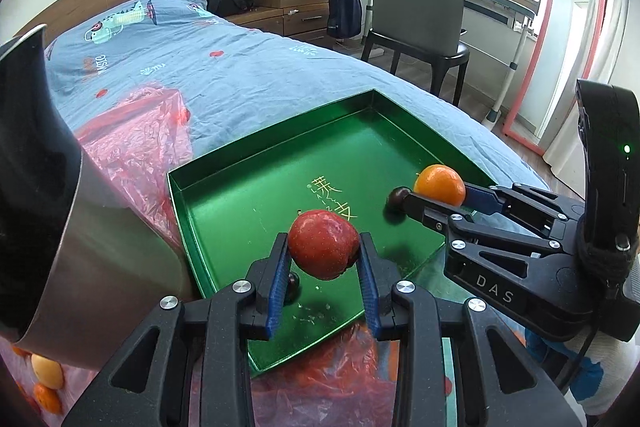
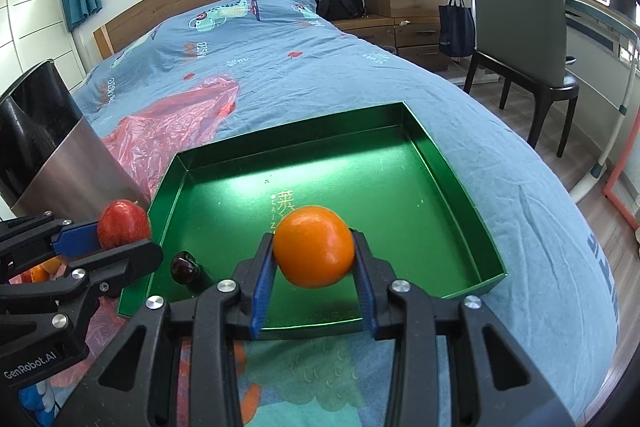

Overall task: Organize fruits
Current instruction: 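Carry the red apple and the orange over to the green tray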

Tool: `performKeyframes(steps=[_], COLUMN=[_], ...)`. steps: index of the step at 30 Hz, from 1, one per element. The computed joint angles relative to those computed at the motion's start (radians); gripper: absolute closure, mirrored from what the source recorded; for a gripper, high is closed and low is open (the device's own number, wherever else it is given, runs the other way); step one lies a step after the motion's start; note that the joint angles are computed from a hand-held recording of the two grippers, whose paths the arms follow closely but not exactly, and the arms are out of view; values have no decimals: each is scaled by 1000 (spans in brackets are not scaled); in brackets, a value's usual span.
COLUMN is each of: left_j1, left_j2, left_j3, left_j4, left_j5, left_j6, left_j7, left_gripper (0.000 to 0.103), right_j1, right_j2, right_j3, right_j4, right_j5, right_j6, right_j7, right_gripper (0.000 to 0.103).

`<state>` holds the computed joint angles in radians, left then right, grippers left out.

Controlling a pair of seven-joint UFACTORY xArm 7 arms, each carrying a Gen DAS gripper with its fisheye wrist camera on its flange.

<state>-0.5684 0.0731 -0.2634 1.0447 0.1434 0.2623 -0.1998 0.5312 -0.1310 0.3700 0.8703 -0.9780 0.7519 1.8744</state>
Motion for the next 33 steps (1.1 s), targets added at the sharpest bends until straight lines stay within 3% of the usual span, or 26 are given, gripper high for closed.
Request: performKeyframes(steps=[17, 33], left_j1=[6, -1], left_j2=[155, 201], left_j3=[41, 52], left_j4=[87, 86], left_j5=[-9, -20], left_j6=[-7, -13], left_j7=[-3, 1], left_gripper=[75, 75], right_j1=[20, 40], right_j2=[126, 156], right_j3=[-78, -98], right_j4=[74, 101], right_j5=[-28, -46], right_j6=[21, 66], right_j7=[-48, -40], right_gripper=[44, 42])
